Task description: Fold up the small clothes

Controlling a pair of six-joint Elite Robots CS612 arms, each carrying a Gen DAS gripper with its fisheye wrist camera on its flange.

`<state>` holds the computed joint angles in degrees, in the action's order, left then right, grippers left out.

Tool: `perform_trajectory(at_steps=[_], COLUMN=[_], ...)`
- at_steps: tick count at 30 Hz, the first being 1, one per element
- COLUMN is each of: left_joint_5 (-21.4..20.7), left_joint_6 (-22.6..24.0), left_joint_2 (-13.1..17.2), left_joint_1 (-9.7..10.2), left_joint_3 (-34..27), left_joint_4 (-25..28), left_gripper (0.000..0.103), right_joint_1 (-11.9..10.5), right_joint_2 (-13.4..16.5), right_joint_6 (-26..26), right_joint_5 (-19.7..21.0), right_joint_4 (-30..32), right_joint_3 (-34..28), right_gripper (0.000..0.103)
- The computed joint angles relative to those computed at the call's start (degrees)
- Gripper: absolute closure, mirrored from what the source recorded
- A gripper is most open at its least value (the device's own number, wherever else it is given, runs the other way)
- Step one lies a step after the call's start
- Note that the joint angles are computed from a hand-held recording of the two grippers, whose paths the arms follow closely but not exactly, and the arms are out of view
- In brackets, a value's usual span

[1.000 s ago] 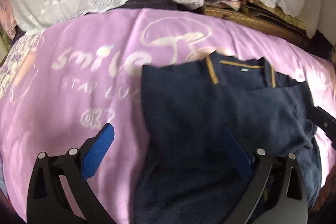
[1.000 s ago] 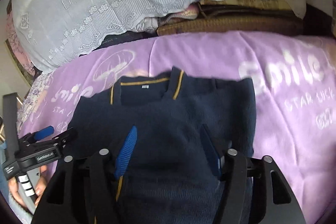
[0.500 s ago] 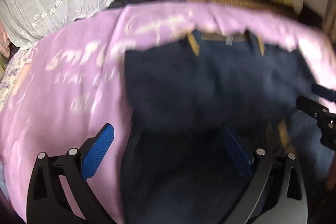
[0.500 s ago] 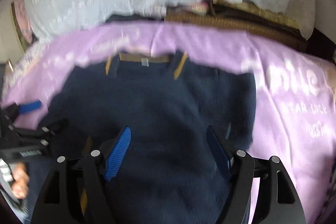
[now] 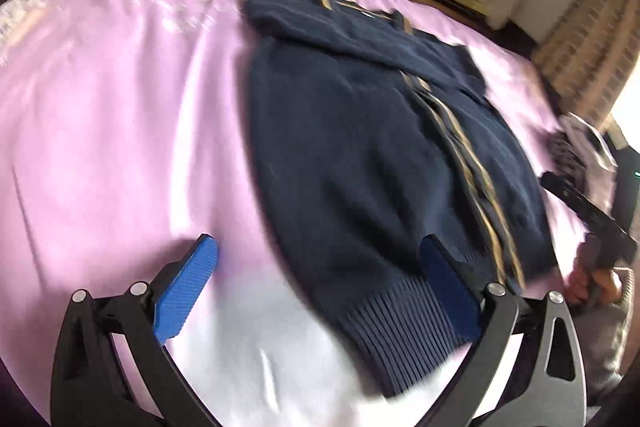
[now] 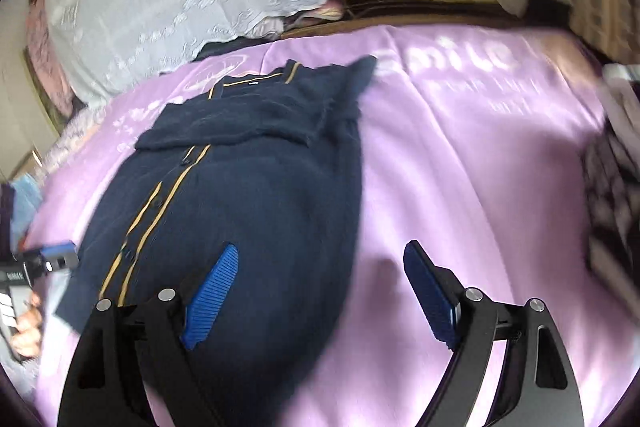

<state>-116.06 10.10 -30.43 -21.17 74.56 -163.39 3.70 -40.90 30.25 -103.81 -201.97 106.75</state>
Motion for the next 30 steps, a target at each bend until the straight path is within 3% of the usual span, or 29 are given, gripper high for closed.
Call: perform_trajectory(at_steps=[3, 6, 11, 13, 14, 16, 18, 20, 23, 26, 28, 30], left_joint_5=[-4.2, -12.4, -15.3, -18.2, -18.8, -19.5, -19.1, -19.4, -20.1, -20.7, -19.7, -20.2], left_joint_6=[1.8, 4.7, 6.5, 5.8, 5.7, 6.9, 8.1, 8.0, 8.0, 7.8, 6.7, 5.7], left_joint_2=[-0.1, 1.1, 2.6, 3.7, 3.6, 3.2, 3.0, 3.0, 3.6, 4.3, 3.9, 3.6], left_joint_1=[0.31, 0.97, 0.96, 1.23, 1.38, 1.42, 1.34, 1.52, 1.53, 1.45, 1.48, 1.70], left_joint_3=[0.1, -3.0, -5.9, -8.0, -7.7, -7.0, -6.7, -6.7, -8.1, -9.6, -8.5, -7.6], left_joint_4=[1.9, 9.4, 13.2, 15.0, 14.8, 15.4, 16.7, 17.2, 20.0, 21.6, 19.0, 16.9], left_gripper=[0.005, 0.005, 0.005, 0.008, 0.012, 0.052, 0.068, 0.068, 0.066, 0.068, 0.082, 0.085], right_joint_1=[-0.8, -2.3, -3.4, -4.5, -5.0, -6.2, -6.5, -6.6, -6.0, -6.4, -6.0, -5.7], right_joint_2=[-0.4, -0.2, 0.2, 0.7, 1.2, 2.1, 2.7, 2.9, 2.5, 3.4, 3.2, 2.9], right_joint_6=[3.9, 7.4, 5.3, 5.2, 5.6, 7.6, 9.3, 9.3, 7.5, 9.6, 10.0, 9.6], right_joint_5=[5.5, 11.7, 17.7, 21.5, 23.6, 28.4, 31.5, 35.6, 35.2, 35.9, 34.6, 33.4], right_joint_4=[-3.9, -8.6, -6.7, -7.4, -8.0, -9.1, -10.1, -10.9, -9.7, -9.3, -9.4, -10.0], right_joint_3=[3.5, 5.8, 4.5, 3.7, 3.3, 2.6, 2.6, 3.0, 3.2, 1.9, 2.2, 2.8], right_gripper=[0.017, 0.017, 0.019, 0.029, 0.035, 0.057, 0.065, 0.068, 0.068, 0.087, 0.093, 0.093])
